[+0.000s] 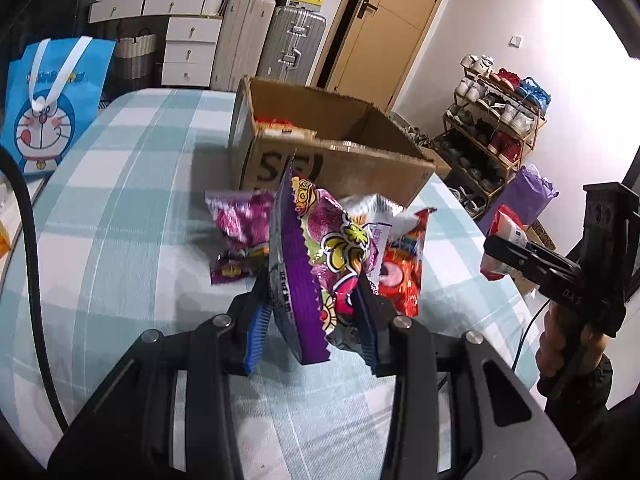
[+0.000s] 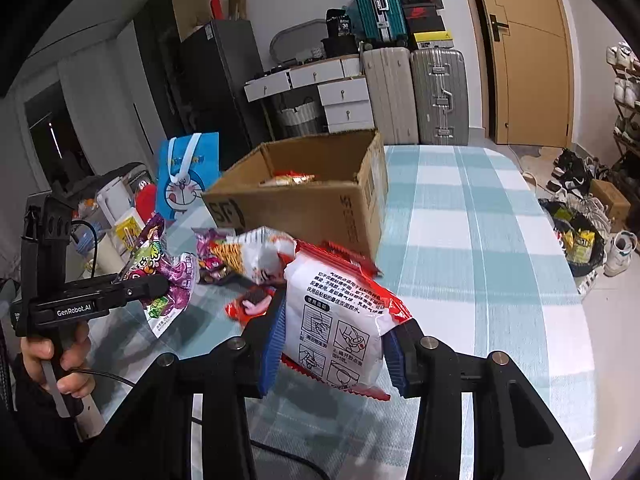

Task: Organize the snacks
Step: 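Carry the purple bag and white packet over the box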

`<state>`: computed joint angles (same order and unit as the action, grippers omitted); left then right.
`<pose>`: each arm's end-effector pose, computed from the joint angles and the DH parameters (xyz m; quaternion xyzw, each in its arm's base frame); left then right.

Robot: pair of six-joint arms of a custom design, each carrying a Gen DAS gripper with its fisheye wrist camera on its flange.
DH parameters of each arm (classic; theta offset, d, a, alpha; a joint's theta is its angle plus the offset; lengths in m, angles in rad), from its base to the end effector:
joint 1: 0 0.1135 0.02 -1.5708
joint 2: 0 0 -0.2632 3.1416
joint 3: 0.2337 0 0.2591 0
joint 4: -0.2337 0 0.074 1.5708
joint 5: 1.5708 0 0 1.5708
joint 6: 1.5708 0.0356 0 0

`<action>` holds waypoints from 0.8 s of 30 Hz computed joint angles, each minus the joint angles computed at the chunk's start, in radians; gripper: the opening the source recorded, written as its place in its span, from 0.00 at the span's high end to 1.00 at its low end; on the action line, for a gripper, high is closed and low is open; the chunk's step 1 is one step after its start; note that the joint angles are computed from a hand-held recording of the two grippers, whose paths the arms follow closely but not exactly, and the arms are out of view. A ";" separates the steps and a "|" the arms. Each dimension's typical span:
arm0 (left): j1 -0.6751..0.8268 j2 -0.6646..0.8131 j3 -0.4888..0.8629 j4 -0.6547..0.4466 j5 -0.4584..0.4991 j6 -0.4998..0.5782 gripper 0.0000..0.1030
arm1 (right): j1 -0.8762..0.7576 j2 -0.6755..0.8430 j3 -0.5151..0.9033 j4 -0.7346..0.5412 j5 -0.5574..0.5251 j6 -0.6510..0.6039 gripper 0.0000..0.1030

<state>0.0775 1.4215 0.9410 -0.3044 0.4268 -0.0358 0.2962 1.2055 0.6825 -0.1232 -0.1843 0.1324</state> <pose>0.3076 0.0091 0.2353 0.0299 0.9060 -0.1878 0.3782 0.2480 0.0825 0.2198 -0.1138 0.8849 0.1749 0.4164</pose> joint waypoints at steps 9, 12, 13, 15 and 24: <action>-0.031 0.003 0.113 -0.045 -0.028 -0.005 0.66 | -0.009 0.055 0.090 -0.004 -0.007 -0.004 0.58; -0.042 0.021 0.171 -0.063 -0.041 -0.014 0.66 | -0.016 0.082 0.127 -0.008 -0.027 -0.005 0.58; -0.044 0.025 0.183 -0.066 -0.044 -0.014 0.66 | -0.017 0.092 0.139 -0.010 -0.028 -0.006 0.58; -0.051 0.042 0.220 -0.078 -0.054 -0.018 0.66 | -0.018 0.107 0.163 -0.013 -0.030 -0.010 0.58; -0.062 0.139 0.372 -0.121 -0.072 -0.036 0.66 | -0.023 0.190 0.281 -0.023 -0.045 -0.018 0.58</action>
<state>0.0157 1.5603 1.3135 -0.4252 0.3550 -0.0717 0.2736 1.3953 0.9634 -0.1459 -0.2298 0.1147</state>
